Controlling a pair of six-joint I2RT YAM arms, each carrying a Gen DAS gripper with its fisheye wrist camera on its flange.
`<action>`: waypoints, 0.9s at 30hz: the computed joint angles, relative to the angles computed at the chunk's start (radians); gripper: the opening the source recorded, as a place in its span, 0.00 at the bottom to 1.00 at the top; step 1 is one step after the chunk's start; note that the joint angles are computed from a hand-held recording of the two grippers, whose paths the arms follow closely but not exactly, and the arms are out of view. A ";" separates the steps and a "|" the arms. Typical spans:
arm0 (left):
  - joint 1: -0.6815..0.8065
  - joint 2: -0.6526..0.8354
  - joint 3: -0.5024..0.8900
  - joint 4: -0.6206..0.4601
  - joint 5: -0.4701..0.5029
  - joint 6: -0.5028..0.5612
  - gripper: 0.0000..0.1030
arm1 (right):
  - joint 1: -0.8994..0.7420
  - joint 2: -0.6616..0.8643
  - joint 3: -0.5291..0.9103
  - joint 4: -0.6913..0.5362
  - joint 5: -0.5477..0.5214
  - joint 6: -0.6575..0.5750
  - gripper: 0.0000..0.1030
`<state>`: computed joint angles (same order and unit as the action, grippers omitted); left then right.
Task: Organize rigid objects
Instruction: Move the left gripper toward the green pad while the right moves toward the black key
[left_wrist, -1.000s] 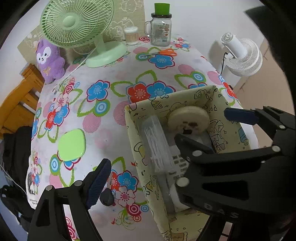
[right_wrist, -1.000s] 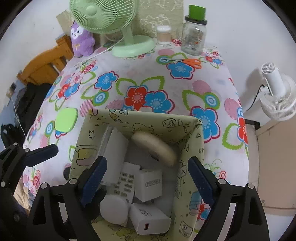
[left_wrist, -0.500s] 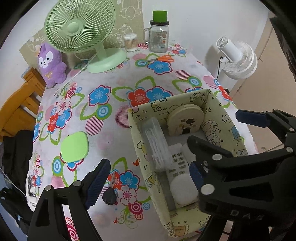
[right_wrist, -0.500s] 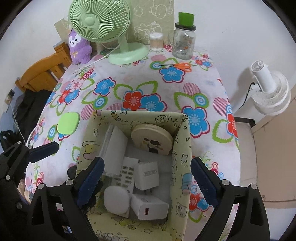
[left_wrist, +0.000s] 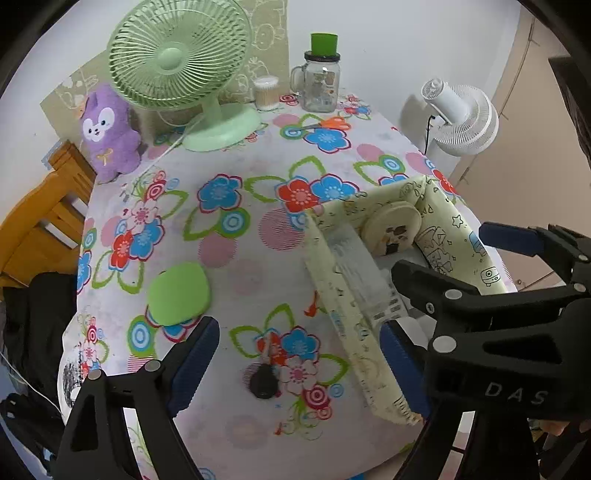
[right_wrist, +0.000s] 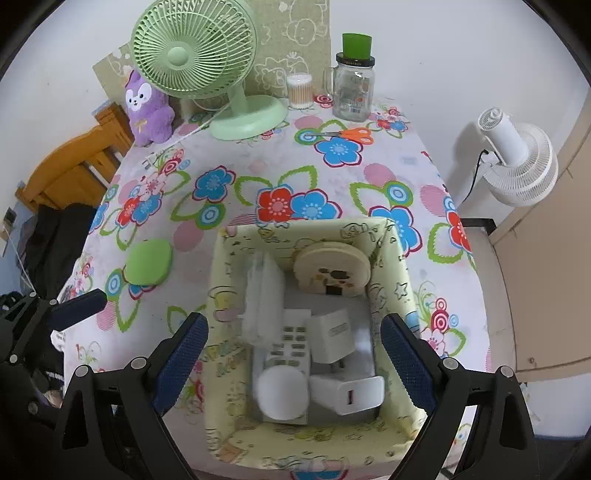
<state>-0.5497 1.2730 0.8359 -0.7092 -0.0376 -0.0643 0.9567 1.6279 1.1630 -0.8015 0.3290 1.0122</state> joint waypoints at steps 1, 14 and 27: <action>0.014 -0.009 -0.002 -0.004 0.007 0.015 0.88 | 0.008 0.008 0.014 -0.008 0.005 0.010 0.93; 0.161 -0.093 -0.018 -0.040 0.083 0.165 0.88 | 0.093 0.124 0.218 -0.141 0.098 0.087 0.93; 0.346 -0.137 -0.009 -0.075 0.177 0.376 0.88 | 0.163 0.248 0.417 -0.245 0.148 0.192 0.93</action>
